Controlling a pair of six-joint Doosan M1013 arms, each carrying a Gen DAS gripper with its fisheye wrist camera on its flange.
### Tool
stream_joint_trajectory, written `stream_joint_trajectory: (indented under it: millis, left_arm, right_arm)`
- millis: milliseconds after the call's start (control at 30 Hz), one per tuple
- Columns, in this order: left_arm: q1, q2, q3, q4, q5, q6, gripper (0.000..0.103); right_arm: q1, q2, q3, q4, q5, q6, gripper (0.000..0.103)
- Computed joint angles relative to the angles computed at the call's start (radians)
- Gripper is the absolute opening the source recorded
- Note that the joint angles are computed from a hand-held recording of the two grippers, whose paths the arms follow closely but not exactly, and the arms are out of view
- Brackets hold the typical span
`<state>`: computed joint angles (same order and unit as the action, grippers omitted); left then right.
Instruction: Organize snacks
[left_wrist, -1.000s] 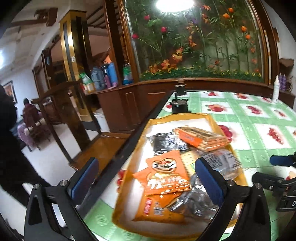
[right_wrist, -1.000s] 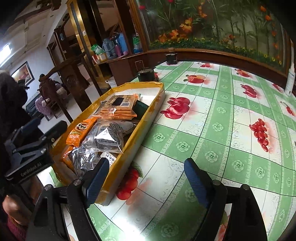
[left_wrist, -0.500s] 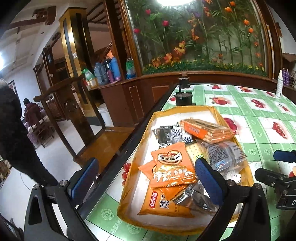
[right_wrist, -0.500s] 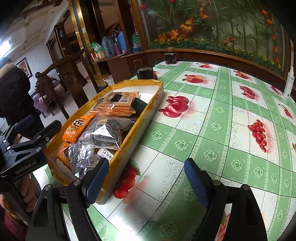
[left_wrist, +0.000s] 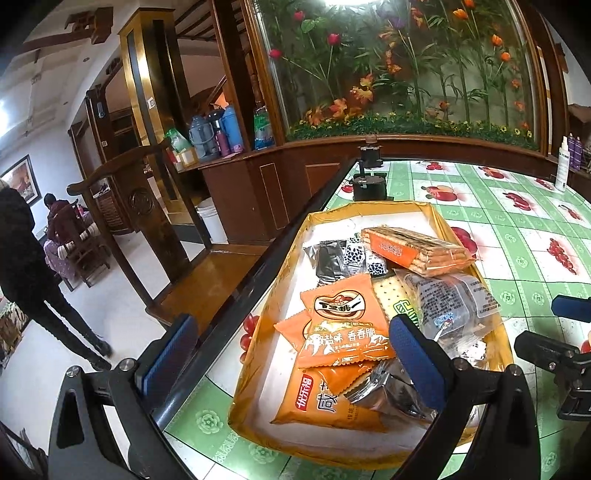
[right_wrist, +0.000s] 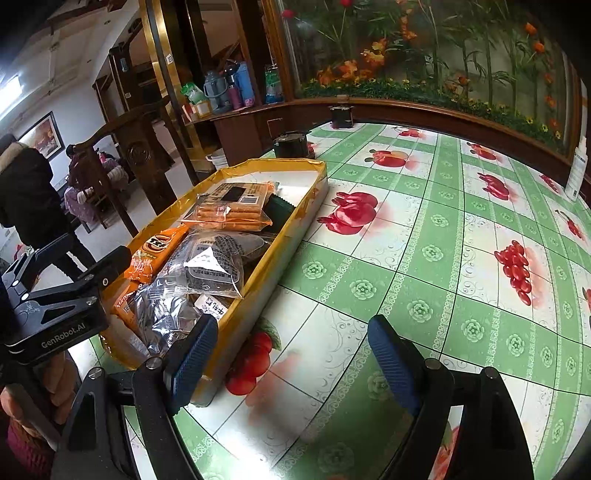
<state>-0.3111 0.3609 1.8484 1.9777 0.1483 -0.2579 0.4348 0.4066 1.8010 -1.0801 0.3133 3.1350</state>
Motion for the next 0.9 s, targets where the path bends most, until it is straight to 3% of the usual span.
stream_joint_trajectory:
  millis: [200,900]
  left_arm:
    - [-0.001,0.003,-0.003,-0.079,-0.004,0.081,0.103]
    - [-0.002,0.002,0.006,-0.051,0.020,0.055,0.103]
  right_arm:
    - [0.000,0.000,0.000,-0.005,0.002,0.003,0.087]
    - [0.001,-0.005,0.005,-0.032,0.010,0.041,0.087]
